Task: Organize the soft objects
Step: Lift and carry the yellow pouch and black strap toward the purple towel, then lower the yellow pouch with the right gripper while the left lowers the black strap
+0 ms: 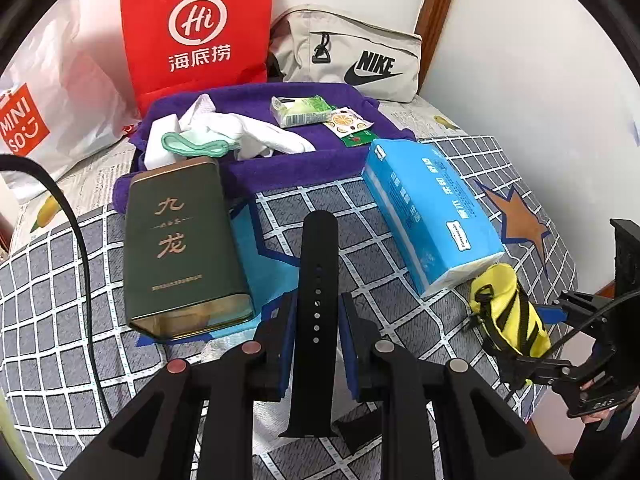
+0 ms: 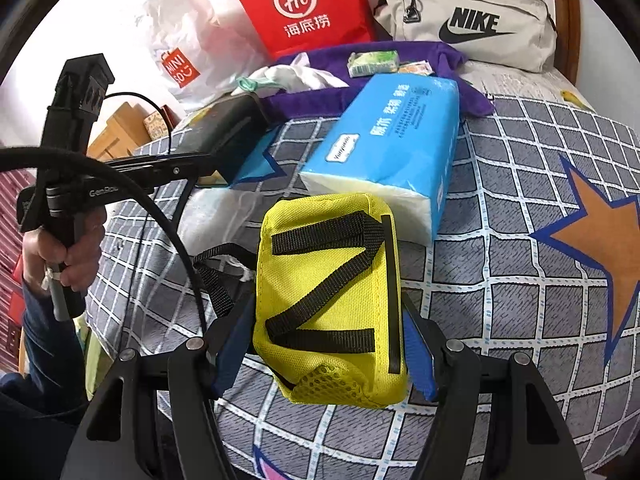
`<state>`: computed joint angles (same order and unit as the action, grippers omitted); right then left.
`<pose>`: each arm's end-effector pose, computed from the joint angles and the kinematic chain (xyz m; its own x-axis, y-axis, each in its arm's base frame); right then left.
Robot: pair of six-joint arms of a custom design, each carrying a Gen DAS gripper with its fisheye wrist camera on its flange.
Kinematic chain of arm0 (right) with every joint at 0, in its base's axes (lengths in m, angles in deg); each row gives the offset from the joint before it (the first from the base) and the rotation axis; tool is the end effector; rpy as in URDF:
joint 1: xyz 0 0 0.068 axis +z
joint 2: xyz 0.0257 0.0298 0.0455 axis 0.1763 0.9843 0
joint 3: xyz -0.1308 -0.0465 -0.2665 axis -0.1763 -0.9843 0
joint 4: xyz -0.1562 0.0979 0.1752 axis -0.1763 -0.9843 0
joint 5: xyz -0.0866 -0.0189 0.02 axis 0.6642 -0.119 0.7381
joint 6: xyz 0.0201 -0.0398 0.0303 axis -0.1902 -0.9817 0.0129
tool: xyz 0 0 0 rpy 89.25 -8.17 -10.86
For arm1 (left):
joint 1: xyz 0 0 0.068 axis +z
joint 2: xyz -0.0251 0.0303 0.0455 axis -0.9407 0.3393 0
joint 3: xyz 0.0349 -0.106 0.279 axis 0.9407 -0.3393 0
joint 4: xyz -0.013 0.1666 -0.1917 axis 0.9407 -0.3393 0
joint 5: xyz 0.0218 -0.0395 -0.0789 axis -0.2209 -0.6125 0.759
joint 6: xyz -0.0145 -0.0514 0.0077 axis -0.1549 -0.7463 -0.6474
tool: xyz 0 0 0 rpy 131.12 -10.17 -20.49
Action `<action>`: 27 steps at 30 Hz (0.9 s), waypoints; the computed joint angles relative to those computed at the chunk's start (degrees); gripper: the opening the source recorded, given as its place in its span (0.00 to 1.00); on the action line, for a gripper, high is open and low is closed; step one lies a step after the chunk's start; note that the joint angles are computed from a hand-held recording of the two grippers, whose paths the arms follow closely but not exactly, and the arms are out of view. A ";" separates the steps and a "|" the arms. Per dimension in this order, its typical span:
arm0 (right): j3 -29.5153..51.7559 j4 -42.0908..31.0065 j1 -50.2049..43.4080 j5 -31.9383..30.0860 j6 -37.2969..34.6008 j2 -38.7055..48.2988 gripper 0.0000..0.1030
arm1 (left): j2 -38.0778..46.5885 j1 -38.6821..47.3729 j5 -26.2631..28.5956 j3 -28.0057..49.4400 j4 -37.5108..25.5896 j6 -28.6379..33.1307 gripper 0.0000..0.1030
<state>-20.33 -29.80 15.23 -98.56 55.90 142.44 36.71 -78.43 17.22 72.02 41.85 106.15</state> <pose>0.2296 0.0264 0.1922 -0.8344 0.2069 -0.5109 0.0562 0.9539 0.2947 0.3949 -0.0717 0.2269 -0.6685 0.4784 -0.5694 0.6471 0.7515 -0.1284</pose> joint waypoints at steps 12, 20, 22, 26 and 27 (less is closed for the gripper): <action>6.96 -5.93 -0.36 0.93 -2.52 -2.40 0.65 | -1.05 0.92 2.40 1.89 -2.05 -1.76 0.20; 14.96 -7.31 -3.43 -0.37 -5.28 2.58 0.65 | -0.89 0.99 2.66 4.40 -2.85 -3.91 0.20; 17.17 -7.76 -4.42 -1.39 -5.36 4.33 0.65 | -0.38 1.19 2.59 6.02 -3.30 -4.33 0.20; 22.41 -8.16 -5.51 -2.14 -7.13 8.37 0.66 | 1.79 1.50 2.06 10.85 -4.37 -5.31 0.20; 23.79 -8.26 -5.82 -2.23 -7.54 9.49 0.65 | 2.49 1.60 1.80 12.21 -4.74 -5.61 0.20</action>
<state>3.46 -38.07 9.41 -100.79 48.36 151.93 39.20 -76.83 19.02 84.24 37.11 100.53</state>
